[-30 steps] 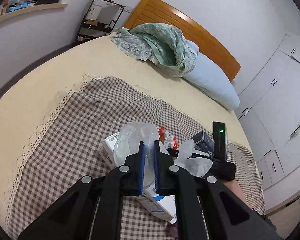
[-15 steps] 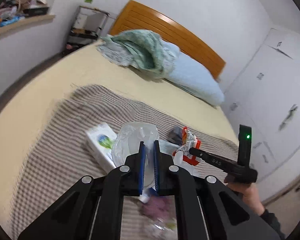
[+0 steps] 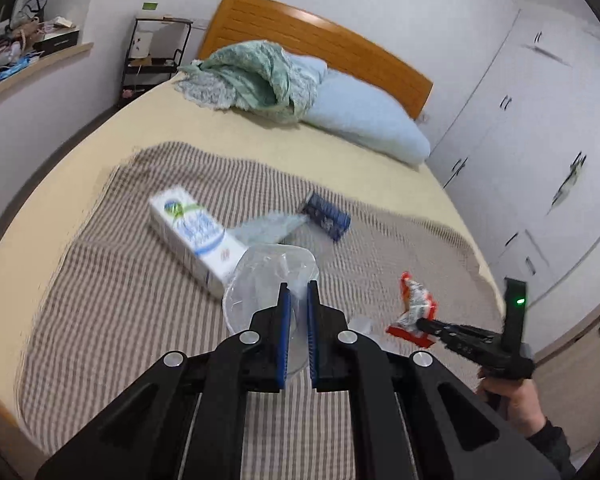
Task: Collect trash
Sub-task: 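Carry the clear cup and red-white wrapper with both tools to the wastebasket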
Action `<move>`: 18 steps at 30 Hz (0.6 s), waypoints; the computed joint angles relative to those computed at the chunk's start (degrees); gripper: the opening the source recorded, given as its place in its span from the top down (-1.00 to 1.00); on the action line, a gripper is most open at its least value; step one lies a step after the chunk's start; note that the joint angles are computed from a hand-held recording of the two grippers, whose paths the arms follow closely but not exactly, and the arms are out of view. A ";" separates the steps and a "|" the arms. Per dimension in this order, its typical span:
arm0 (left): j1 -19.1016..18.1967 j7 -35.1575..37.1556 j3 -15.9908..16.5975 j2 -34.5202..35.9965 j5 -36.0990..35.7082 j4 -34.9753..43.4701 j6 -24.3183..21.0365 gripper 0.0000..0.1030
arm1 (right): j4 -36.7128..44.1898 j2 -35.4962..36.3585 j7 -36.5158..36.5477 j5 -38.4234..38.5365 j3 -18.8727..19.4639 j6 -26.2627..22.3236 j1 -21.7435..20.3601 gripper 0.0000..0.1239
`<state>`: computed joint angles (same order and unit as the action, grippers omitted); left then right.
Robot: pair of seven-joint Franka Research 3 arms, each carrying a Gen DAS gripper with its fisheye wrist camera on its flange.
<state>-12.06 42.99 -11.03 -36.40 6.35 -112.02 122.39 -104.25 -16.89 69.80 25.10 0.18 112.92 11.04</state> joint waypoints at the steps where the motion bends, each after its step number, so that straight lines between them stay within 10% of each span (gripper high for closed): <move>1: -0.18 -0.61 -0.83 -0.46 0.02 -0.45 -0.79 0.90 | -2.95 -2.59 -0.95 0.15 -0.74 -0.35 -0.39 0.87; 18: -16.76 -11.65 -15.22 11.82 -1.97 -0.77 -0.79 0.90 | -35.38 -34.92 -17.55 -4.76 -12.31 -8.79 -14.87 0.86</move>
<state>-28.82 31.34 -26.25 -24.59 4.38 -112.79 121.60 -139.62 -51.81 52.26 20.33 -12.13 104.13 -3.83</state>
